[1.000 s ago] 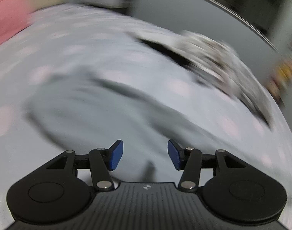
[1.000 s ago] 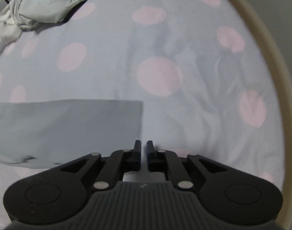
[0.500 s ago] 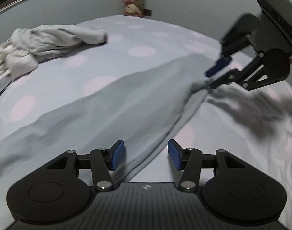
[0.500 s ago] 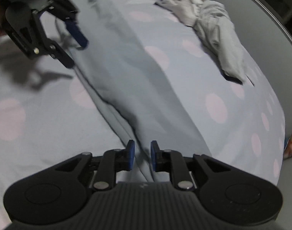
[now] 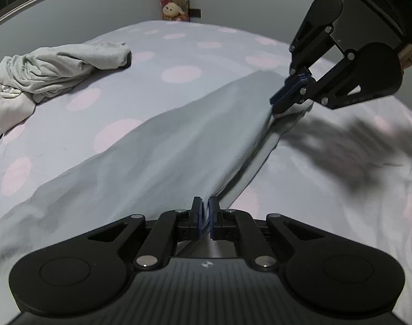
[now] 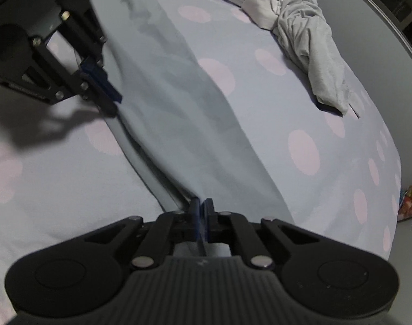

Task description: Fold clothes

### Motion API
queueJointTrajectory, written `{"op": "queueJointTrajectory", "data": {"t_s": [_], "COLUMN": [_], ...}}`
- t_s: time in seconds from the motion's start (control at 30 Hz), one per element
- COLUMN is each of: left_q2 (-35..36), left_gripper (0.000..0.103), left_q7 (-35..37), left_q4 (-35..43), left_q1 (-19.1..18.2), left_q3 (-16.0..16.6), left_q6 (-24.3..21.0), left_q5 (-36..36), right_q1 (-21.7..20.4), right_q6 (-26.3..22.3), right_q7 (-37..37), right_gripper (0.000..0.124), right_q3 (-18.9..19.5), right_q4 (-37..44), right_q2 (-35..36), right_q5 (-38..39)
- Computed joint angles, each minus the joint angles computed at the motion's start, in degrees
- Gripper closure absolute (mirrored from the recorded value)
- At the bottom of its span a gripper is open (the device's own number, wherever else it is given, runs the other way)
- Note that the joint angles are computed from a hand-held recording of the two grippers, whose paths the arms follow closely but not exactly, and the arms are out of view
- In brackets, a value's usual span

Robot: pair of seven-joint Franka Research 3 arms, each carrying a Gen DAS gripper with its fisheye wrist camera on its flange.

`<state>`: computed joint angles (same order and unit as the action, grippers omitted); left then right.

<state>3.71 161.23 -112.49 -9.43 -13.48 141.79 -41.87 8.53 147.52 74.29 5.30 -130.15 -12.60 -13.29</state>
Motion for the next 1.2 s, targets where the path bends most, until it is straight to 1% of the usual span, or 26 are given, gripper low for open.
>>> {"op": "queueJointTrajectory", "data": {"t_s": [0.1,0.13,0.2,0.27,0.3,0.4,0.43,0.5,0.53,0.57,0.6,0.63,0.67,0.77,0.8,0.93,1.0,1.07,1.17,1.2], "left_q2": [-1.8,-1.9,-1.1,-1.0,-1.0,-2.0,-2.4,-3.4,-4.0,-4.6,-5.1,-5.5,-5.5,-4.4,-4.0,-4.0,-4.2,-3.9,-3.0,-2.0], "left_gripper": [0.101,0.101,0.100,0.099,0.098,0.083,0.081,0.077,0.070,0.064,0.053,0.050,0.050,0.059,0.059,0.059,0.059,0.057,0.055,0.055], "left_q7": [2.4,1.8,-2.2,-4.5,-5.6,-7.7,-7.8,-6.3,-4.8,-2.9,-0.9,1.7,3.2,0.7,-0.3,-0.3,-1.4,-3.9,-10.4,-14.9], "left_q4": [-1.0,-1.0,-0.6,-1.7,-2.3,-3.4,-3.6,-4.0,-4.4,-5.0,-5.6,-6.2,-6.6,-5.5,-5.1,-5.6,-5.3,-4.4,-3.5,-2.5], "left_q1": [0.4,0.3,-0.1,-0.5,-0.7,-1.0,-1.0,-1.2,-1.3,-1.5,-1.7,-1.9,-2.1,-1.8,-1.6,-1.2,-0.7,0.2,2.2,3.1], "left_q3": [0.5,0.7,0.9,0.7,0.6,0.5,0.5,0.8,1.0,1.2,1.5,1.7,2.0,2.7,2.7,2.4,2.9,3.6,4.8,5.3], "left_q6": [-1.8,-2.6,-3.2,-0.9,0.5,2.7,3.2,4.0,4.8,5.9,7.0,8.2,9.0,7.4,6.8,8.9,8.6,8.4,12.7,14.4], "left_q5": [-2.3,-1.6,2.8,5.3,6.4,5.9,4.8,2.5,0.9,-0.6,-2.0,-3.5,-3.7,-1.0,0.0,0.1,0.1,0.7,5.2,8.1], "right_q1": [1.5,1.7,1.2,0.2,-0.1,-0.1,0.0,0.1,0.0,0.0,-0.1,-0.1,-0.1,-0.1,-0.1,0.1,0.3,0.8,0.3,0.0], "right_q6": [-3.5,-4.4,-4.9,-4.5,-3.9,-2.2,-1.9,-1.1,-0.8,-0.5,0.1,0.8,1.0,1.2,1.6,2.0,2.1,2.3,2.7,2.9], "right_q7": [-5.6,-7.0,-7.2,-4.5,-3.6,-2.8,-2.7,-2.6,-2.6,-2.6,-2.5,-2.5,-2.7,-3.2,-3.2,-3.0,-2.8,-3.1,-2.2,-1.5], "right_gripper": [0.124,0.124,0.124,0.122,0.119,0.119,0.119,0.113,0.111,0.103,0.097,0.095,0.095,0.095,0.095,0.097,0.097,0.097,0.096,0.096], "right_q3": [-2.1,-2.5,-2.2,-1.0,-0.6,-0.5,-0.6,-0.6,-0.5,-0.5,-0.4,-0.4,-0.3,0.2,0.4,1.3,1.4,1.0,0.8,0.9], "right_q4": [1.1,1.4,1.5,0.5,0.1,-0.7,-0.8,-1.0,-1.2,-1.3,-1.7,-2.2,-2.5,-3.0,-3.2,-3.6,-3.7,-3.8,-4.0,-4.0], "right_q2": [-1.2,-1.4,-1.4,-1.6,-1.6,-1.8,-1.9,-2.2,-2.4,-2.6,-2.9,-3.1,-3.2,-2.8,-2.6,-1.6,-1.5,-1.7,-2.2,-2.3], "right_q5": [6.9,8.6,9.2,6.9,5.7,5.3,5.7,6.2,5.9,5.8,5.6,5.5,5.4,4.6,4.1,1.7,1.0,1.5,1.3,0.9]}}
